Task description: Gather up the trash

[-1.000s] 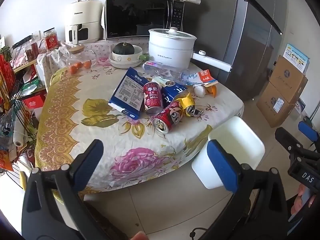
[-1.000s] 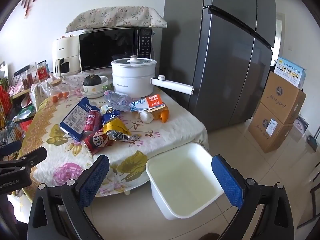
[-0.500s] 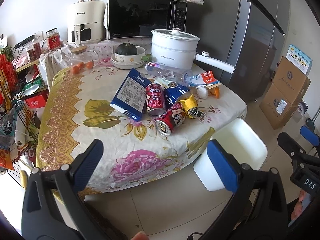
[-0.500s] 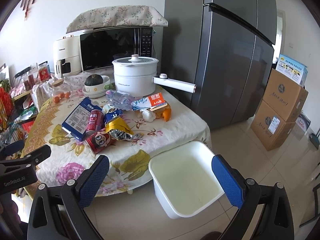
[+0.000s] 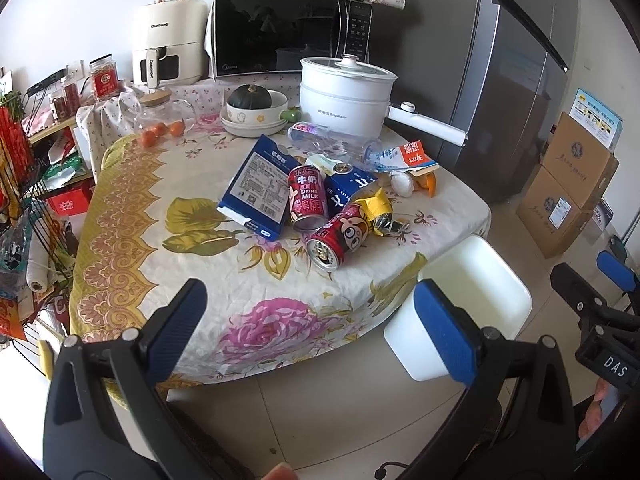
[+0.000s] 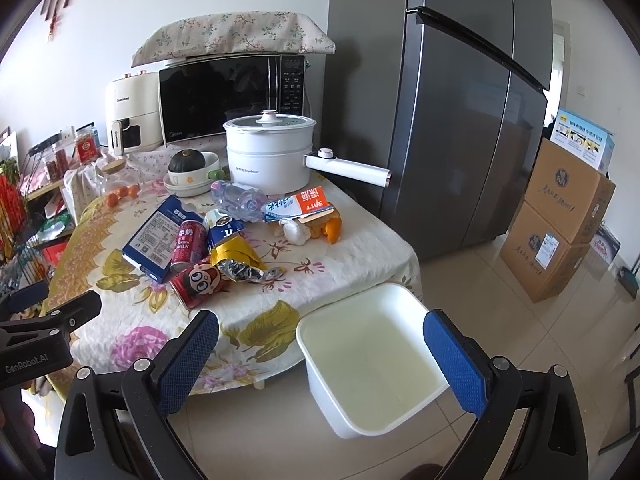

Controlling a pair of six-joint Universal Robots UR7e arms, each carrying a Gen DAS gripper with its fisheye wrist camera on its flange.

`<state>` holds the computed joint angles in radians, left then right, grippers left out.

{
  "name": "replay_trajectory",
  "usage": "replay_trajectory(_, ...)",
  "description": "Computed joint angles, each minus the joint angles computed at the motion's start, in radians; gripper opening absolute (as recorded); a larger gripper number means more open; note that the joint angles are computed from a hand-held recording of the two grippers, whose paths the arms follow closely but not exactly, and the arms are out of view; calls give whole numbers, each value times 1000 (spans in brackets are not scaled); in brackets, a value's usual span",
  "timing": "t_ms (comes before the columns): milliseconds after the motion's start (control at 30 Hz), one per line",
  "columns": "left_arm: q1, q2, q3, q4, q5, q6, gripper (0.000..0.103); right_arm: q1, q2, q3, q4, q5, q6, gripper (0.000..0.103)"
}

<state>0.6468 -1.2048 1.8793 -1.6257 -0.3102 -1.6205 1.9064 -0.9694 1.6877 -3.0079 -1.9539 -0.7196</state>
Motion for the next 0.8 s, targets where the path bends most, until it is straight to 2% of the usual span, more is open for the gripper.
replay_trajectory(800, -1, 2, -7, 2, -2, -1, 103, -2, 3, -4, 1, -11, 11, 103)
